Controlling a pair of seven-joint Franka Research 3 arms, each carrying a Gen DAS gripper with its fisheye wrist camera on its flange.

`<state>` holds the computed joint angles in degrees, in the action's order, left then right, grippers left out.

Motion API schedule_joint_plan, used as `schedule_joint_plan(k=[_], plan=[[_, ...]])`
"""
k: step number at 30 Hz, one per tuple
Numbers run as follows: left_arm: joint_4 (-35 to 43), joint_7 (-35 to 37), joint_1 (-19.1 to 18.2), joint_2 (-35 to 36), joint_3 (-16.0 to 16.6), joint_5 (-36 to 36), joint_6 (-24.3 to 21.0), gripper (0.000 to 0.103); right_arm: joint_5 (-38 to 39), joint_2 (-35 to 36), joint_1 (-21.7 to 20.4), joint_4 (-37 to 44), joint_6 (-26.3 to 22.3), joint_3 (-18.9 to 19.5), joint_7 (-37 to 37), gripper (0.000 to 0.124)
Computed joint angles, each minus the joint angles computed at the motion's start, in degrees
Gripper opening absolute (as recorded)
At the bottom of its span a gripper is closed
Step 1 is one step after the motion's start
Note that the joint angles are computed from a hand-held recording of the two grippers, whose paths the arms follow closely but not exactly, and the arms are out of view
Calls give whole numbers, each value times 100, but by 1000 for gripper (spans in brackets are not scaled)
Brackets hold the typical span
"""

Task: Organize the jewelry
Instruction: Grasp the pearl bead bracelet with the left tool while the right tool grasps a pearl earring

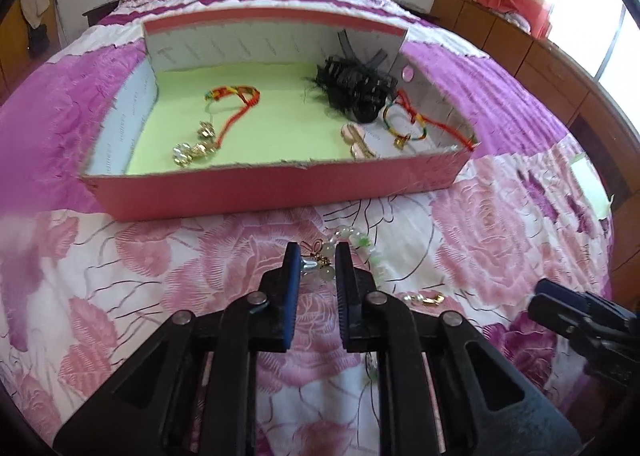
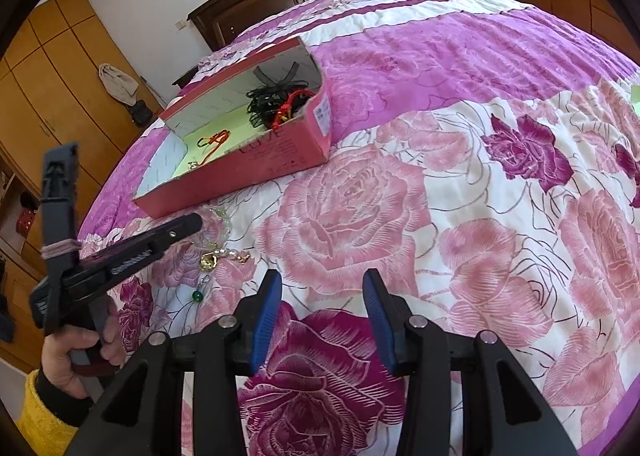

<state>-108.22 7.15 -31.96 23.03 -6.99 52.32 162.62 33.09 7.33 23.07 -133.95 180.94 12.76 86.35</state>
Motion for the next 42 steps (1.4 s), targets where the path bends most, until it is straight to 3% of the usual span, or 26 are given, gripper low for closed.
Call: schedule_joint_plan(k=[5,13,22,27,33,36,40,42], plan=[[-317,-544,-32,-364,126,427,106,8,-764,27,392,74,-85,-397,557,46],[-650,-1291,222,-669,23,940,149,8,-2405,183,960,393,-447,-1005,1706,46],[-1019,-1925,479,-819,-68,1323,373,8,-3584,686,1045,1291,-1426,-1086,2167,45],[-1108,-2280,560,-860,-70,1606,494,2,-3566,1088,887,1928,-2131,-872,1777,45],[-1130,-2490,638,-829,-95,1791,600,2,-3906,1412,1045,2347,-2463,-961,1725,47],[-1124,-2480,661,-793,-108,1778,661,2,-4048,1498,1117,2412,-2423,-1028,1763,38],[-1123,-2496,647,-807,-94,1802,690,2,-4096,1539,1102,2425,-2311,-1034,1707,11],[-1111,-2500,642,-820,-93,1837,703,2,-3989,1480,1039,2325,-2171,-971,1570,9]])
